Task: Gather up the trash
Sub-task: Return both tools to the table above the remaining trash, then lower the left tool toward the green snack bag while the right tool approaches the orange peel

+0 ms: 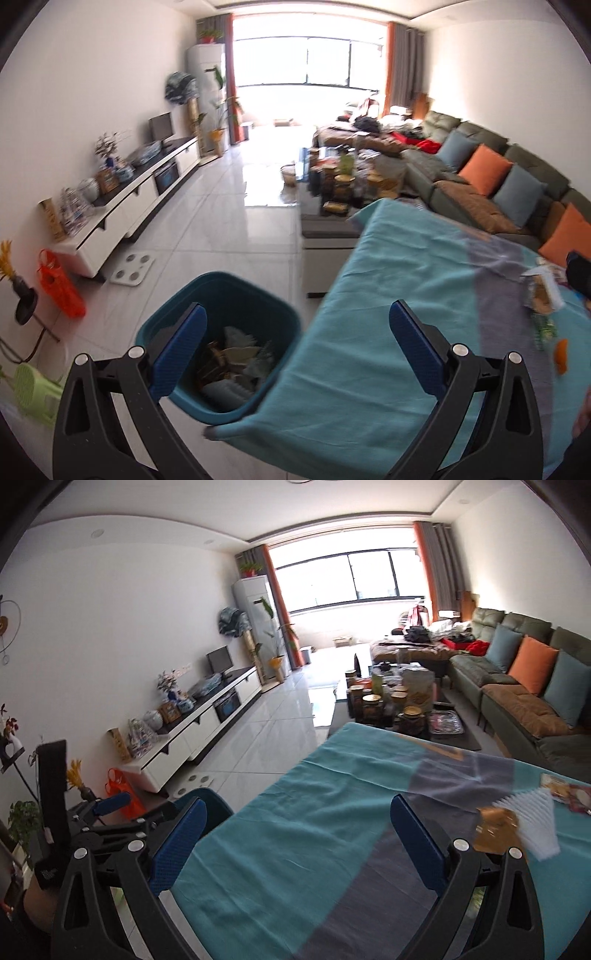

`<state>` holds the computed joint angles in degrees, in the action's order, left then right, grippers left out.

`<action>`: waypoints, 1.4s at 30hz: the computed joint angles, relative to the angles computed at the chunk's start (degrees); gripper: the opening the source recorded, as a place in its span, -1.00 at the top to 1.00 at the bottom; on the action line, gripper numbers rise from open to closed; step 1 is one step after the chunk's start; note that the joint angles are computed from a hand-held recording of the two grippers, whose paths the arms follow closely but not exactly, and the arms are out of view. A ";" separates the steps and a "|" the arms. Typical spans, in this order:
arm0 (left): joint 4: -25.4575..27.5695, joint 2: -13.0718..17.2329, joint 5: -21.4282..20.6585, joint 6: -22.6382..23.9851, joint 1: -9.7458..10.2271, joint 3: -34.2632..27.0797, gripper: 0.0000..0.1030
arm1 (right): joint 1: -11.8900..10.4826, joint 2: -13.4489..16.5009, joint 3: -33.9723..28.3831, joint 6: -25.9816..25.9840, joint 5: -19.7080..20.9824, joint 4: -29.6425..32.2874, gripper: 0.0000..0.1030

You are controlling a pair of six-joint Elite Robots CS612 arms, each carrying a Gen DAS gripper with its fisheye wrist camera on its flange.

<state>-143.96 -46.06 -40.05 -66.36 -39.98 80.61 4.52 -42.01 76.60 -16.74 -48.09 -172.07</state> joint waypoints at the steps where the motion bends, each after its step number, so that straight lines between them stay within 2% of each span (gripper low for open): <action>1: -2.05 0.18 0.27 1.56 -0.30 -0.10 -0.89 | -0.54 -0.37 1.11 1.19 -0.36 -1.69 -0.87; 7: -13.99 1.92 1.95 10.64 -2.02 -1.52 -0.89 | -2.53 -1.53 4.90 4.78 -2.61 -7.75 -0.87; 12: -20.01 4.00 1.71 16.83 -2.99 -4.08 -0.89 | -3.90 -2.40 7.73 7.01 -5.74 -13.24 -0.87; 18: -25.27 5.88 -1.68 21.87 -3.36 -6.37 -0.89 | -5.08 -3.54 10.74 7.99 -9.81 -18.36 -0.87; 28: -30.23 9.52 -8.43 28.85 -3.75 -10.84 -0.89 | -7.17 -5.06 14.99 9.35 -14.68 -22.23 -0.87; 31: -31.27 10.28 -8.93 30.58 -4.00 -11.57 -0.89 | -7.60 -5.39 16.21 10.54 -15.69 -23.59 -0.87; 35: -31.32 11.10 -10.92 31.35 -4.03 -12.61 -0.89 | -7.68 -5.70 17.72 10.93 -18.40 -24.58 -0.87; 42: -30.84 12.14 -14.11 32.67 -3.70 -14.21 -0.89 | -7.88 -6.02 18.90 11.27 -19.77 -23.82 -0.87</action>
<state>-174.81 -33.92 -54.16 -33.69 -43.68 66.40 -3.37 -48.03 95.50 -5.47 -67.85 -195.89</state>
